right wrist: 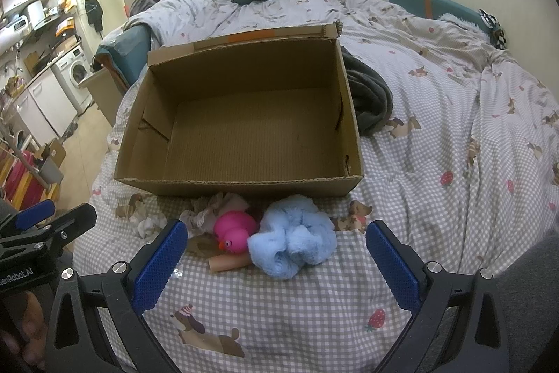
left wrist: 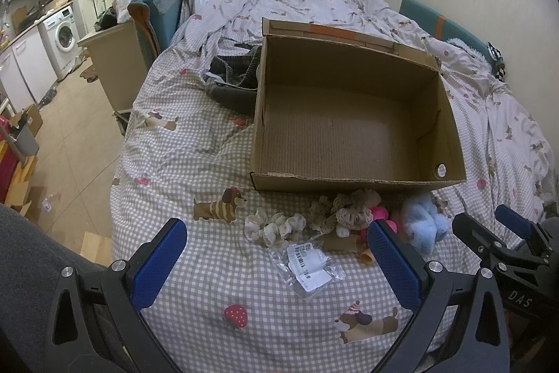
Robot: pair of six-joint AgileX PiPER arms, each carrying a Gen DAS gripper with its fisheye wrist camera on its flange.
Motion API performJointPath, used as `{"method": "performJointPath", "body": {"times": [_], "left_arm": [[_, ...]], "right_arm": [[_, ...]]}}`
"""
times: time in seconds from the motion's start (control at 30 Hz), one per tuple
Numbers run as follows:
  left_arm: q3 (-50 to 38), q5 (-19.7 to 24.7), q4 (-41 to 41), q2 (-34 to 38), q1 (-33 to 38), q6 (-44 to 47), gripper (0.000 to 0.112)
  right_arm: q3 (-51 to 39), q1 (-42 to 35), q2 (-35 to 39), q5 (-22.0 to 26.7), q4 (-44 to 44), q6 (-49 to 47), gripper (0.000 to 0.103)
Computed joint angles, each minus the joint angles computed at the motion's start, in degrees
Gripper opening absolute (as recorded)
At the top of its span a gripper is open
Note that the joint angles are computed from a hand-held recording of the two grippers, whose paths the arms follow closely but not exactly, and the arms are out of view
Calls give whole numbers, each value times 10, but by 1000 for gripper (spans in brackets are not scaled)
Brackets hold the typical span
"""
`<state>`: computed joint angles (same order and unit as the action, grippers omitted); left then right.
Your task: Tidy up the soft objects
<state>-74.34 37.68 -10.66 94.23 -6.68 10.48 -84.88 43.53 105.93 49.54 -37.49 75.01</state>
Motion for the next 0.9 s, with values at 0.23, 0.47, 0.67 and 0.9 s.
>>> {"method": "performJointPath", "body": {"times": [0.23, 0.47, 0.67, 0.9], "left_arm": [[-2, 1, 1, 1, -1, -2, 103], [-3, 6, 2, 1, -1, -3, 103], [-3, 14, -4, 2, 5, 7, 103], [-82, 85, 49, 42, 2, -36, 103]], "right_arm": [[2, 3, 0, -1, 0, -1, 103], [-2, 2, 5, -10, -3, -1, 103], [-9, -9, -19, -13, 13, -34, 103], [-63, -89, -16, 6, 170, -201, 103]]}}
